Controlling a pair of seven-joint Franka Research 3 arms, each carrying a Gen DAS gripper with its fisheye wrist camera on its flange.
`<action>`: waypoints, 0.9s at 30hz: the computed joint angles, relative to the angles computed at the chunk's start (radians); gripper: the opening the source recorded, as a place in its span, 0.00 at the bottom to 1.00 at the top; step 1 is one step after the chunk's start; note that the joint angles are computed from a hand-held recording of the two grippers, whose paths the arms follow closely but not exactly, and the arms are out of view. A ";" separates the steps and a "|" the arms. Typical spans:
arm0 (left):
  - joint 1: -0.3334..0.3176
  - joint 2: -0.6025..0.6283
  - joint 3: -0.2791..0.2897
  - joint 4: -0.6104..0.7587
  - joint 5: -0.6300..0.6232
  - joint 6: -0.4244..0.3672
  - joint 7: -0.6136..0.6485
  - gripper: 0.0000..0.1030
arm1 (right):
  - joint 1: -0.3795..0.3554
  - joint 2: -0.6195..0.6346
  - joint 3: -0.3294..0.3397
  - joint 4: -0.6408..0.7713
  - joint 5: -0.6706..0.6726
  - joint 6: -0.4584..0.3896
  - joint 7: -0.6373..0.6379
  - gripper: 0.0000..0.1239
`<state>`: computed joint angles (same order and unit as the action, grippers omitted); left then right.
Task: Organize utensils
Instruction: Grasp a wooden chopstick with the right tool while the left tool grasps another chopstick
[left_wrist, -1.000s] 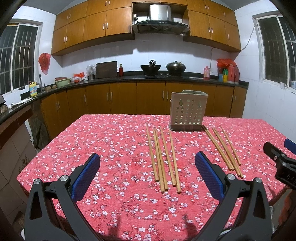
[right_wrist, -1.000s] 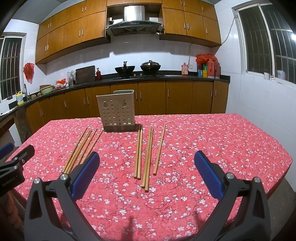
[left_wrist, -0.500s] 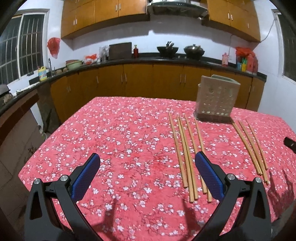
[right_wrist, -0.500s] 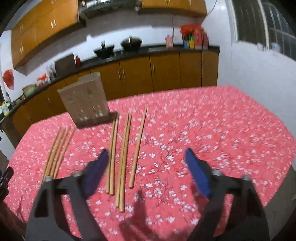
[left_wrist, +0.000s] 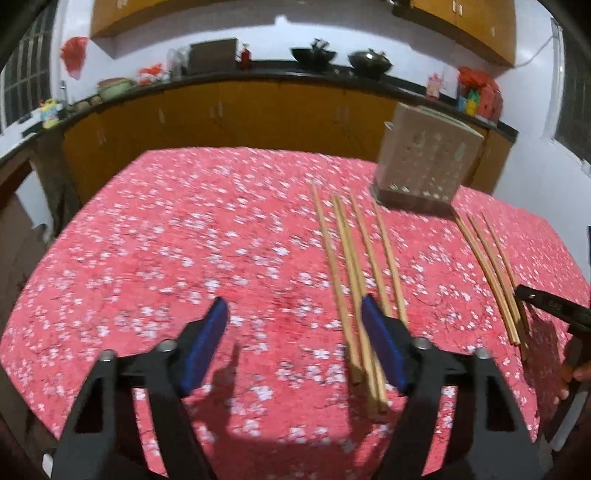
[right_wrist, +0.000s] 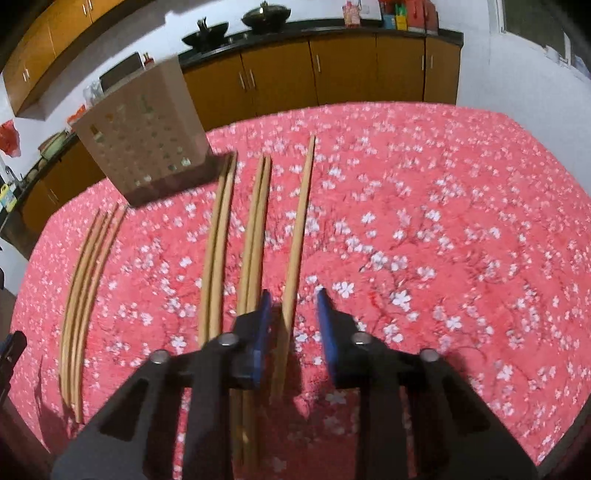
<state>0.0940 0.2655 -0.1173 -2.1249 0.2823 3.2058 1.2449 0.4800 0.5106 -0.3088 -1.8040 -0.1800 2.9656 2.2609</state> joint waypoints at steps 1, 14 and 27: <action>0.039 0.009 -0.046 0.009 -0.010 -0.011 0.023 0.63 | 0.017 0.002 -0.021 -0.003 -0.013 0.005 0.013 0.15; 0.106 0.104 -0.169 0.130 -0.162 -0.184 0.241 0.32 | 0.063 0.014 -0.079 -0.008 -0.056 0.015 0.043 0.07; 0.019 0.137 -0.081 0.194 -0.180 -0.232 0.276 0.07 | 0.055 0.002 -0.068 -0.026 -0.057 0.026 0.037 0.07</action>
